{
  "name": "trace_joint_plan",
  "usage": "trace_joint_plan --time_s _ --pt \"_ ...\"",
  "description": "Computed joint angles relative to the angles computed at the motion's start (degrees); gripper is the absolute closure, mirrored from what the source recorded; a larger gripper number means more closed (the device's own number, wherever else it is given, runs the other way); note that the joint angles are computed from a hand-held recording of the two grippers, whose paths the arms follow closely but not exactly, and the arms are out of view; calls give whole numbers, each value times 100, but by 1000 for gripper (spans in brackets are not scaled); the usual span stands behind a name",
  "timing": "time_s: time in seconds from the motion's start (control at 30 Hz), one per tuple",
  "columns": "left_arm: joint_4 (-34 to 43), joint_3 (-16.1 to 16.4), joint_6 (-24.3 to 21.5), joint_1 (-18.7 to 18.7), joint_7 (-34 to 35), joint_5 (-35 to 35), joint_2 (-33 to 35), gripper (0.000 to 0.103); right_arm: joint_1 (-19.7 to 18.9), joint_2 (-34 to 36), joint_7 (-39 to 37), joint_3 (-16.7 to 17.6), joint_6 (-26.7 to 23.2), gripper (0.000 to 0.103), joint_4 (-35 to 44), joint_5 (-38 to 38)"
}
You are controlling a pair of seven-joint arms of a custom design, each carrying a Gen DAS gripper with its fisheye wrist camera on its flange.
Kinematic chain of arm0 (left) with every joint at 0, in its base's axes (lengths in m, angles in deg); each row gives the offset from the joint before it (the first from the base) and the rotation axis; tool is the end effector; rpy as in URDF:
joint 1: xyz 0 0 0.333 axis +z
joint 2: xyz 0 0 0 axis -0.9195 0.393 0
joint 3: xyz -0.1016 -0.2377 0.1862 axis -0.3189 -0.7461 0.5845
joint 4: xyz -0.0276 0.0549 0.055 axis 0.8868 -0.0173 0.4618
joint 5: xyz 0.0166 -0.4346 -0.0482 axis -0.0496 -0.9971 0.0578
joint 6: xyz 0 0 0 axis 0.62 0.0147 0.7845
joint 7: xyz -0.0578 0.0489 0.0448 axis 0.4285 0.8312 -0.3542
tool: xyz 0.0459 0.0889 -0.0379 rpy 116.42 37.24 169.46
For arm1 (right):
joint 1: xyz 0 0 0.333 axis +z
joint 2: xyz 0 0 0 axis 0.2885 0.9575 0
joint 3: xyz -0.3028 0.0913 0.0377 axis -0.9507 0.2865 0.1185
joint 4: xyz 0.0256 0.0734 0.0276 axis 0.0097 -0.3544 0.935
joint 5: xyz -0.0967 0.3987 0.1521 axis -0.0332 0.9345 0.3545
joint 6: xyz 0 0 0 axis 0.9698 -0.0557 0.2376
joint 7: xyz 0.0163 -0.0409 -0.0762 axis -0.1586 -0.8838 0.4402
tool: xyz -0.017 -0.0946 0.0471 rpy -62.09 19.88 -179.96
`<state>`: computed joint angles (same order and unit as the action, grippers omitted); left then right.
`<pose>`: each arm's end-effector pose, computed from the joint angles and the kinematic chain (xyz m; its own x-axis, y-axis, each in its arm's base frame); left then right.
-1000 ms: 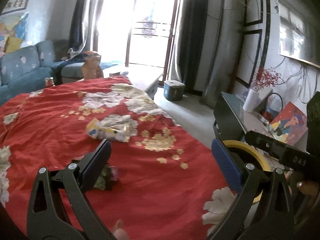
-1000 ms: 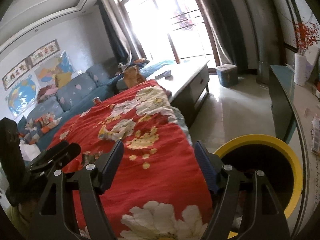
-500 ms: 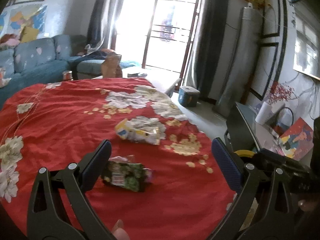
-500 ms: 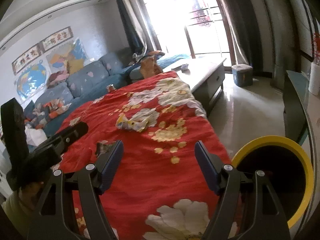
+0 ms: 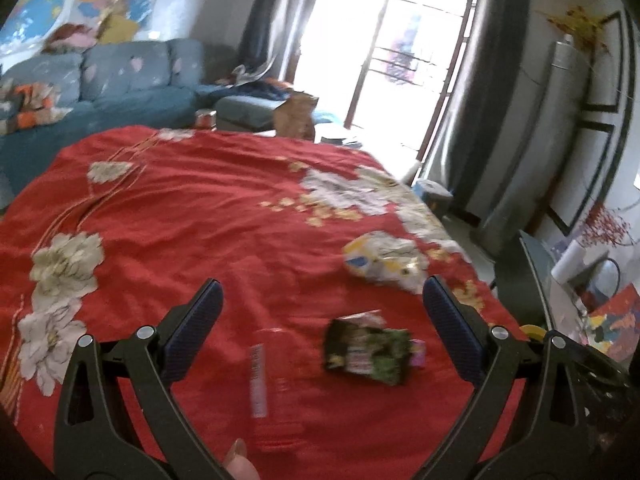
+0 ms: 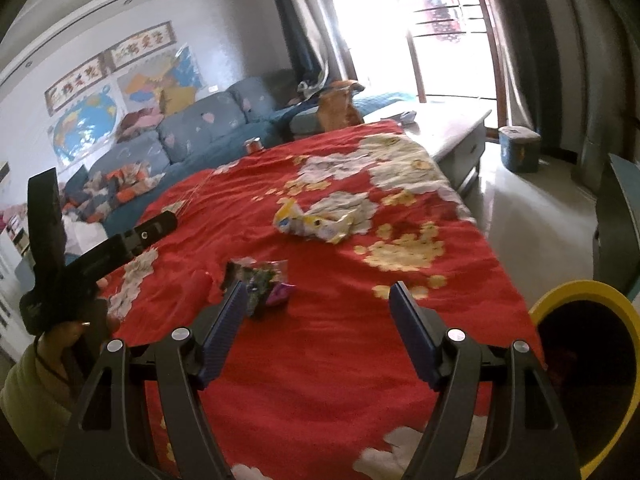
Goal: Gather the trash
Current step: 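Grasp the red can with the left tool while the right tool grasps the green snack bag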
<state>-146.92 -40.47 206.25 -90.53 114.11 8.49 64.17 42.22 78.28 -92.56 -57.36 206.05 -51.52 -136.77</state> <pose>0.5743 -0.3705 0.5002 -0.3150 -0.9177 0.2420 -0.5832 -0.0140 -0.8122 0.4488 0.4052 0.4944 0.0386 -0.9623 -0.2693 -0.6030 0.1924 -0.7742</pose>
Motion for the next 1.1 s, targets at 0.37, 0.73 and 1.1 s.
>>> trace_joint_plan --time_s 0.37,0.73,1.1 --pt "-316 -691 -279 720 1488 -1778 -6 29 368 1084 -1486 -362 274 32 930 981" --pt "-272 -1432 -767 1175 3878 -4374 138 44 624 1951 -3522 -695 306 45 1705 2686" --pt "-121 -1250 -1067 887 4301 -4664 291 61 741 2037 -4832 -829 852 86 1641 3949"
